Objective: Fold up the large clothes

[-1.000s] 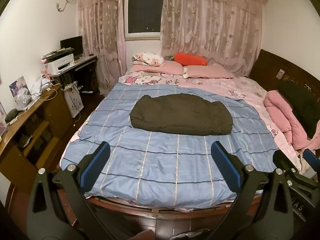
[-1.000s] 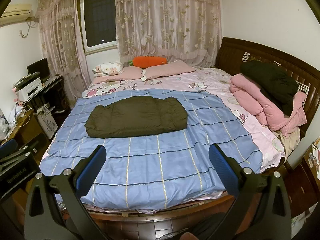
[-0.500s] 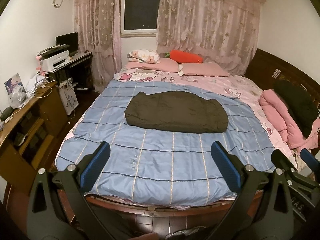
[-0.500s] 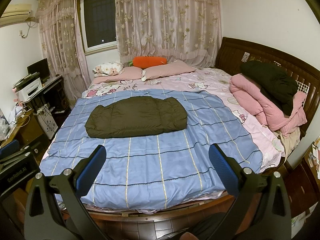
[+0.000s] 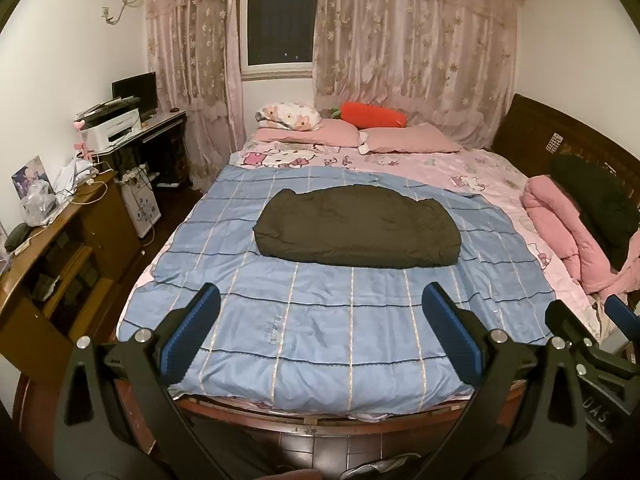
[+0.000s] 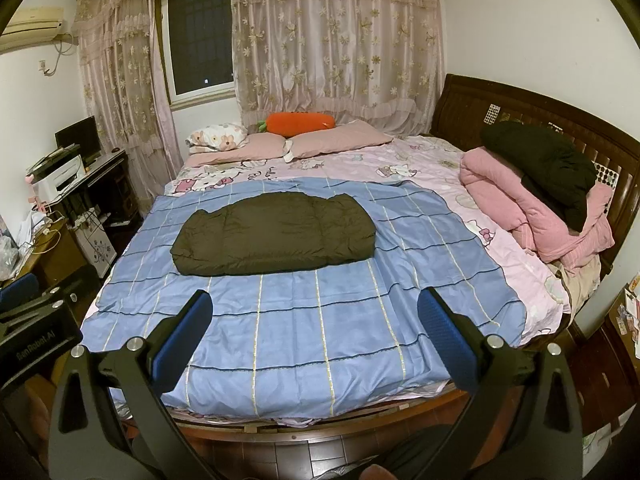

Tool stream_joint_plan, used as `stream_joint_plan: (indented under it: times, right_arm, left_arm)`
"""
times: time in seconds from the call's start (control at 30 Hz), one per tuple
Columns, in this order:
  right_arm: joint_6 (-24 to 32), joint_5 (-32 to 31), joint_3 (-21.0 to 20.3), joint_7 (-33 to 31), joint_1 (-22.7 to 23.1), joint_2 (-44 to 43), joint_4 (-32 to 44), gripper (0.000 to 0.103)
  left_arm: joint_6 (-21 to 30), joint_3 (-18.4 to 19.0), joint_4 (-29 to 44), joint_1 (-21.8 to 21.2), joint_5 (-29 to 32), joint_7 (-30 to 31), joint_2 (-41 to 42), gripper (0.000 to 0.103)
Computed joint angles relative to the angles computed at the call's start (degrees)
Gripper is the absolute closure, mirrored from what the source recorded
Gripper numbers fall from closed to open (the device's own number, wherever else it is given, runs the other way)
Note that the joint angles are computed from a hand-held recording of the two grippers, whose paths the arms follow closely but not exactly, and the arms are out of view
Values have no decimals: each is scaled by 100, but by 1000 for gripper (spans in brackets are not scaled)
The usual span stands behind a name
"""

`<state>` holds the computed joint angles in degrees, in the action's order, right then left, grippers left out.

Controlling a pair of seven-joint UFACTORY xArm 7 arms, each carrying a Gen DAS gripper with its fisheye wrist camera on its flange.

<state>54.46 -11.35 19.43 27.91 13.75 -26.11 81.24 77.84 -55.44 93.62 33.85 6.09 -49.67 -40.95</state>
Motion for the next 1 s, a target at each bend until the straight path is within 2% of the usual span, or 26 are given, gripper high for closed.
stream_joint_plan:
  times: [1.0]
  right_arm:
    - [-11, 18, -37, -52, -4, -53, -58, 1]
  left_arm:
    - [16, -21, 145, 200, -114, 62, -5, 2]
